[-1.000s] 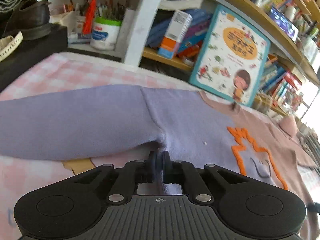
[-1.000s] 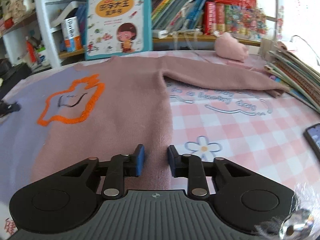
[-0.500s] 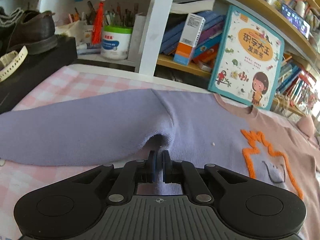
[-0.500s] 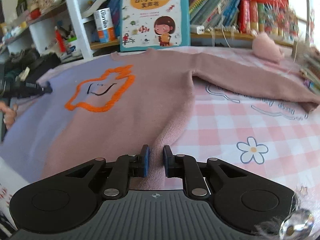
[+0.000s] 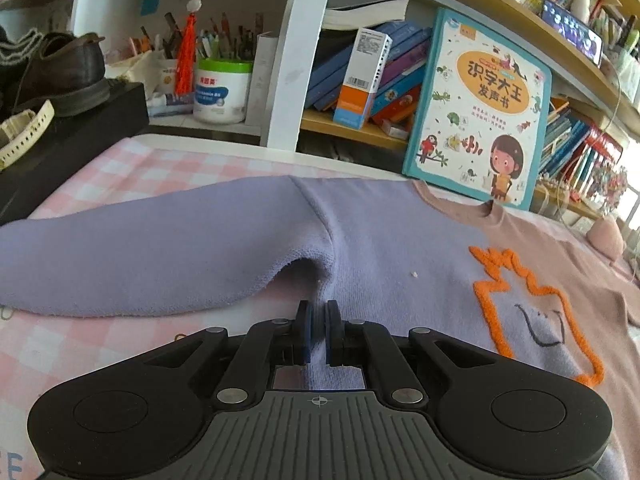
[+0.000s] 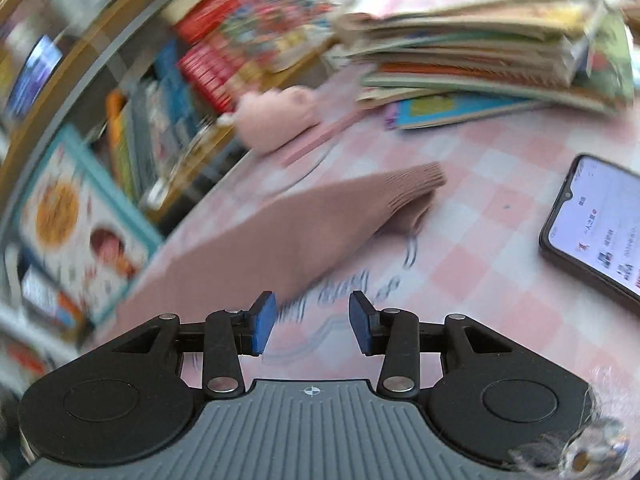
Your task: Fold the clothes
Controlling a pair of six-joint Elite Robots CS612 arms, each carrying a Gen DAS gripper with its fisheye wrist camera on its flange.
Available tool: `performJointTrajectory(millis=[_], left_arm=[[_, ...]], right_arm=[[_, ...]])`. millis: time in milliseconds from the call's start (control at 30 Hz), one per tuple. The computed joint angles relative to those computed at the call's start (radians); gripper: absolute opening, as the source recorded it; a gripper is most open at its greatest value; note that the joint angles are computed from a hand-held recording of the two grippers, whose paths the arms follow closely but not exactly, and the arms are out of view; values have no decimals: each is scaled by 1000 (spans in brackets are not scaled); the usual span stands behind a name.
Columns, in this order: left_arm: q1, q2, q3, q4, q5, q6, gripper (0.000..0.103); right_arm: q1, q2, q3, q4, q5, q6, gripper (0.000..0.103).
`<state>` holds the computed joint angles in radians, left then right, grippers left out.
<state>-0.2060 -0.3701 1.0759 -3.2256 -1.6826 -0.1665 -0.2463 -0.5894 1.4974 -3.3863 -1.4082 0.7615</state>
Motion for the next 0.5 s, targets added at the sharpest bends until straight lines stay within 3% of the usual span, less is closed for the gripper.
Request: performJointTrajectory(millis=[100, 200, 300, 433, 500], left_arm=[[-4, -3, 11, -13, 11, 11, 6], [-4, -6, 19, -20, 8, 8, 6], [-3, -8, 22, -17, -6, 8, 6], [-4, -12, 35, -25, -39, 8, 6], [-7, -15, 44, -32, -39, 17, 6]], right_arm=[[-14, 26, -36, 6, 26, 92, 36], [-16, 43, -85, 38, -4, 97, 7], [-6, 51, -109, -44, -62, 0, 6], [16, 77, -110, -350, -104, -213, 6], [24, 80, -105, -358, -152, -263, 6]])
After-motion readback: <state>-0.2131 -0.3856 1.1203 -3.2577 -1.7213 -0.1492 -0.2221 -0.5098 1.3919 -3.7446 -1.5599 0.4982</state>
